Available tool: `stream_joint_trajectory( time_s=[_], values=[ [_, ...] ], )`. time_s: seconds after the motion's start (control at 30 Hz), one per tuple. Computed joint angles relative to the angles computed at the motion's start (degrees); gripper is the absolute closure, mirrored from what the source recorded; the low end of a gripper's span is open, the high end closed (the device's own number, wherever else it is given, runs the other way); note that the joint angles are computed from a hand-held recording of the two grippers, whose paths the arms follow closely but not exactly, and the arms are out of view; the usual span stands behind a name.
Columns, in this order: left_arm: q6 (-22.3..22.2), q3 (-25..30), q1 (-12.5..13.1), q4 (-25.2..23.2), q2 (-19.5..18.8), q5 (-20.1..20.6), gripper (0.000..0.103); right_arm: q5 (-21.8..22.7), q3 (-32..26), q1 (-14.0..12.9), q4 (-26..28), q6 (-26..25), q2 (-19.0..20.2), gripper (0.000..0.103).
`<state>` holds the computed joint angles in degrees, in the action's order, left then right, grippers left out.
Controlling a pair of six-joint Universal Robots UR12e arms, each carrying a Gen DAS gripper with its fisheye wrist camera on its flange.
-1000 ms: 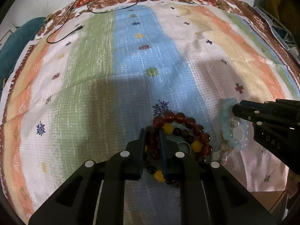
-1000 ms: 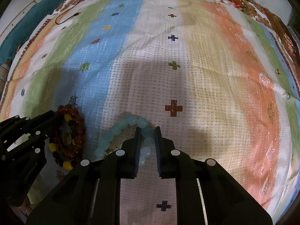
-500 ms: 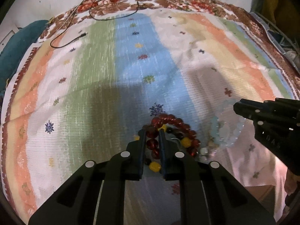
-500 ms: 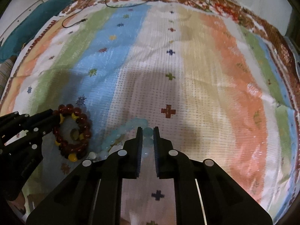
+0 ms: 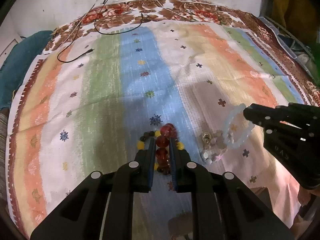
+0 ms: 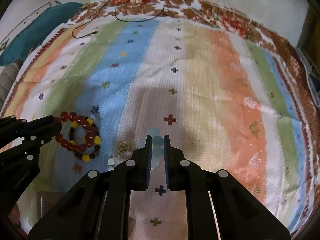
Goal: Organize jewelry
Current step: 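Lift both held bracelets toward the silver tray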
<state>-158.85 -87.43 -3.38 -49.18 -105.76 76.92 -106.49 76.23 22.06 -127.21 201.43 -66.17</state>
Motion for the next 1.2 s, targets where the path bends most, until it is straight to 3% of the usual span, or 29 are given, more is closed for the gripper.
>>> stream_joint_trajectory(
  time_s=[0.27,0.47,1.2],
  values=[
    [-1.5,0.1,0.0,-1.2,0.8,1.9,0.090,-0.6,0.4,0.7,-0.9,-0.6,-0.7,0.091],
    [-0.4,-0.6,0.3,-1.1,1.8,-0.1,0.090,-0.2,1.3,1.0,-0.7,-0.6,-1.4,0.091],
    [-2.0,-2.5,0.9,-2.1,5.3,-1.1,0.090,0.7,4.1,1.9,-4.0,0.5,-4.6,0.091]
  ],
)
